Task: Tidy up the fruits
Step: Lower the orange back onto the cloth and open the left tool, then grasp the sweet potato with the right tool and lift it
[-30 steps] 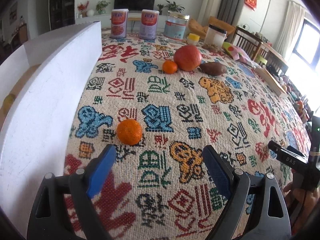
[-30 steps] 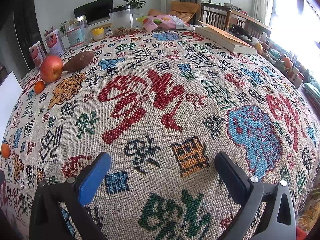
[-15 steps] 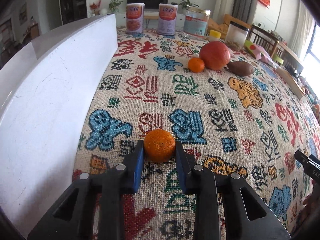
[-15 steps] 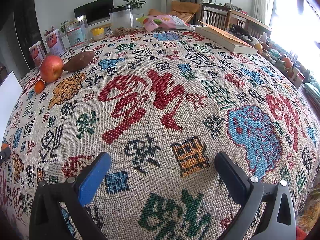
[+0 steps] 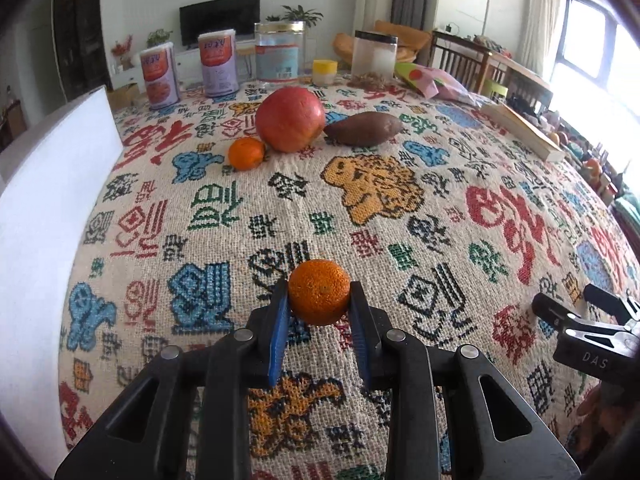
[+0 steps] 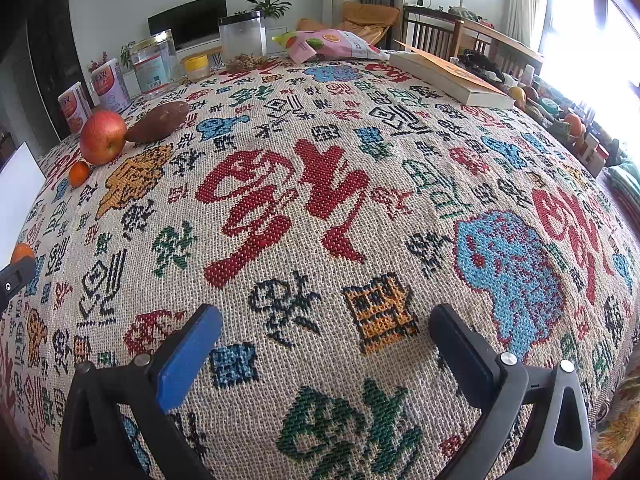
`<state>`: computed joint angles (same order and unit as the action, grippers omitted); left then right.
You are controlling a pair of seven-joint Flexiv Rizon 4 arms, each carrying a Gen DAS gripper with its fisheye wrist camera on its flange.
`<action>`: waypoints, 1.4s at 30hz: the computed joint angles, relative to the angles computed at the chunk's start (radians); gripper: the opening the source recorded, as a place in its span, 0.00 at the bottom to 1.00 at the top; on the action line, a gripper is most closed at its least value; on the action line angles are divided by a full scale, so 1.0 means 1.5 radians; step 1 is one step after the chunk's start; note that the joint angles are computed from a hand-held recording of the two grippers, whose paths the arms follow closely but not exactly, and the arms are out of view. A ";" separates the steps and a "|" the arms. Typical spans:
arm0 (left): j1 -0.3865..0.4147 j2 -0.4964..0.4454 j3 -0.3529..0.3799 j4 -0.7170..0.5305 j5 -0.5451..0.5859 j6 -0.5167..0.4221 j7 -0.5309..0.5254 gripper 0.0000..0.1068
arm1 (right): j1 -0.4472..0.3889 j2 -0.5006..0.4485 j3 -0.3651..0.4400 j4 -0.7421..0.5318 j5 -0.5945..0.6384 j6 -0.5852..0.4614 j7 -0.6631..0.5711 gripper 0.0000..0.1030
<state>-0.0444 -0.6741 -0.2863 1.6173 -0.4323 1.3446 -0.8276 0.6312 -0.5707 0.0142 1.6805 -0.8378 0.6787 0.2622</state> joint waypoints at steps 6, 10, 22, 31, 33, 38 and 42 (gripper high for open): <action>-0.038 -0.009 0.051 -0.024 0.039 -0.012 -0.034 0.36 | 0.000 -0.001 0.000 -0.001 0.000 -0.001 0.000 1.00; -0.063 -0.017 0.095 -0.048 0.065 -0.032 -0.091 0.73 | 0.000 -0.001 0.000 -0.001 0.000 -0.001 0.000 1.00; -0.056 -0.023 0.095 -0.062 0.099 -0.048 -0.126 0.85 | 0.000 -0.001 0.000 -0.001 0.001 -0.001 0.000 1.00; -0.056 -0.025 0.097 -0.065 0.107 -0.049 -0.135 0.87 | 0.000 0.009 -0.002 0.015 -0.010 0.021 0.022 1.00; -0.055 -0.025 0.096 -0.065 0.108 -0.048 -0.135 0.87 | 0.007 0.030 -0.020 0.044 -0.064 0.049 0.080 1.00; -0.055 -0.025 0.096 -0.065 0.109 -0.048 -0.136 0.87 | -0.058 0.021 -0.018 0.007 -0.131 0.176 0.002 0.99; -0.054 -0.025 0.094 -0.065 0.108 -0.048 -0.135 0.87 | -0.167 -0.089 0.055 -0.140 0.051 0.366 -0.159 0.72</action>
<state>-0.1254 -0.7119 -0.1450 1.5205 -0.2706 1.2721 -1.0306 0.3810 -0.7050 0.0968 1.4712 -0.7610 1.2278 0.0230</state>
